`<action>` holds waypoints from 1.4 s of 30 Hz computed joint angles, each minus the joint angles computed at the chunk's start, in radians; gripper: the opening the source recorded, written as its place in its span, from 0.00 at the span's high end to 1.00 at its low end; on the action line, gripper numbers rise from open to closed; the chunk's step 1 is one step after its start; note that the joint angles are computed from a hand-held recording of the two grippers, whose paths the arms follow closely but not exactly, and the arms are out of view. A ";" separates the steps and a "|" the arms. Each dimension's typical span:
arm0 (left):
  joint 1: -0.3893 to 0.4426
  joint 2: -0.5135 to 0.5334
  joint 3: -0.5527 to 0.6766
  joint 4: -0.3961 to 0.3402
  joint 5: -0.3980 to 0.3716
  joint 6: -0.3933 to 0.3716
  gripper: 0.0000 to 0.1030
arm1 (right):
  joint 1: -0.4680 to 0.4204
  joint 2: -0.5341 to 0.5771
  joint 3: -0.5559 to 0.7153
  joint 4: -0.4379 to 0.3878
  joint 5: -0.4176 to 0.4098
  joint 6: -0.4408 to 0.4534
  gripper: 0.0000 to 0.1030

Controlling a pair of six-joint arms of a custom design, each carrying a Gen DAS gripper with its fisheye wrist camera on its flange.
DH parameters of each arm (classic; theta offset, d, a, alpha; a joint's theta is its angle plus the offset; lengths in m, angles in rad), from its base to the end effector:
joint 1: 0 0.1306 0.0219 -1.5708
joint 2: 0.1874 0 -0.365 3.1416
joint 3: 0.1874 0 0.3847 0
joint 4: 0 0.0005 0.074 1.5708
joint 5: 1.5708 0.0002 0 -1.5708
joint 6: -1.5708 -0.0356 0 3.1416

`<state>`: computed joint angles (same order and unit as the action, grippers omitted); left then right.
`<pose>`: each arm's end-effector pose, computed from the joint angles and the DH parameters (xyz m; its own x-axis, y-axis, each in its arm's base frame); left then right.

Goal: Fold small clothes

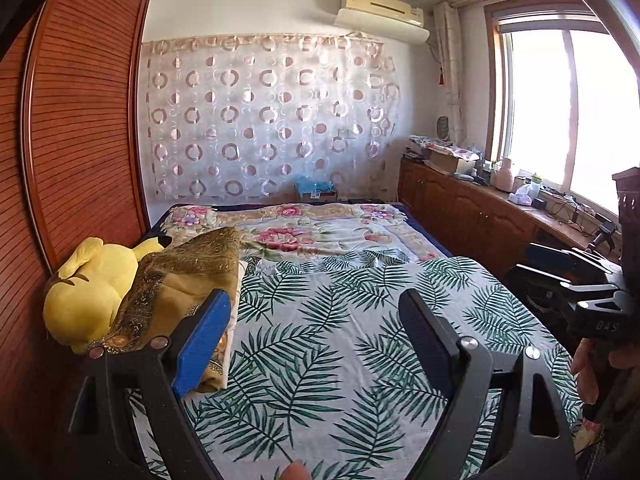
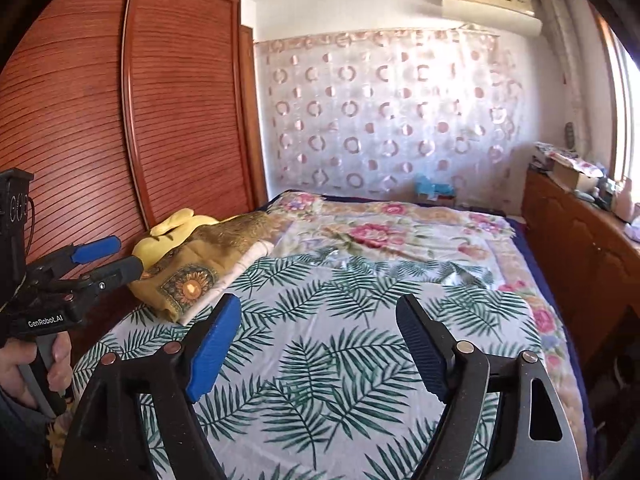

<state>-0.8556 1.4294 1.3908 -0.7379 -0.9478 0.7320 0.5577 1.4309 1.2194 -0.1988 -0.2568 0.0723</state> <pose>0.3431 -0.3517 0.4138 -0.3823 -0.1545 -0.9110 -0.2621 0.9636 -0.0534 0.4322 0.2797 0.3710 -0.2863 -0.2609 -0.9219 -0.7321 0.6803 0.0348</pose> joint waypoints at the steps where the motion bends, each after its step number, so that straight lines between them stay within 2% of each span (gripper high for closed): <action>1: -0.006 0.001 0.006 0.004 -0.005 -0.007 0.16 | 0.003 -0.010 -0.012 0.013 0.011 -0.010 0.21; 8: -0.044 0.028 0.095 -0.077 -0.076 0.012 0.16 | 0.034 -0.061 -0.092 0.122 0.109 -0.062 0.20; 14: -0.067 0.031 0.134 -0.091 -0.102 -0.009 0.16 | 0.070 -0.080 -0.144 0.190 0.197 -0.084 0.20; 20: -0.088 0.034 0.154 -0.141 -0.123 0.024 0.16 | 0.095 -0.090 -0.182 0.236 0.244 -0.104 0.20; 32: -0.086 0.027 0.128 -0.154 -0.123 0.068 0.16 | 0.091 -0.097 -0.186 0.224 0.236 -0.112 0.20; 42: -0.084 0.025 0.127 -0.154 -0.123 0.068 0.16 | 0.071 -0.106 -0.184 0.208 0.208 -0.104 0.20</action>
<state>-0.9401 1.4547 1.5175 -0.8921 -1.0706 0.7998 0.6289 1.3250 1.0357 0.0091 -0.0491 -0.0313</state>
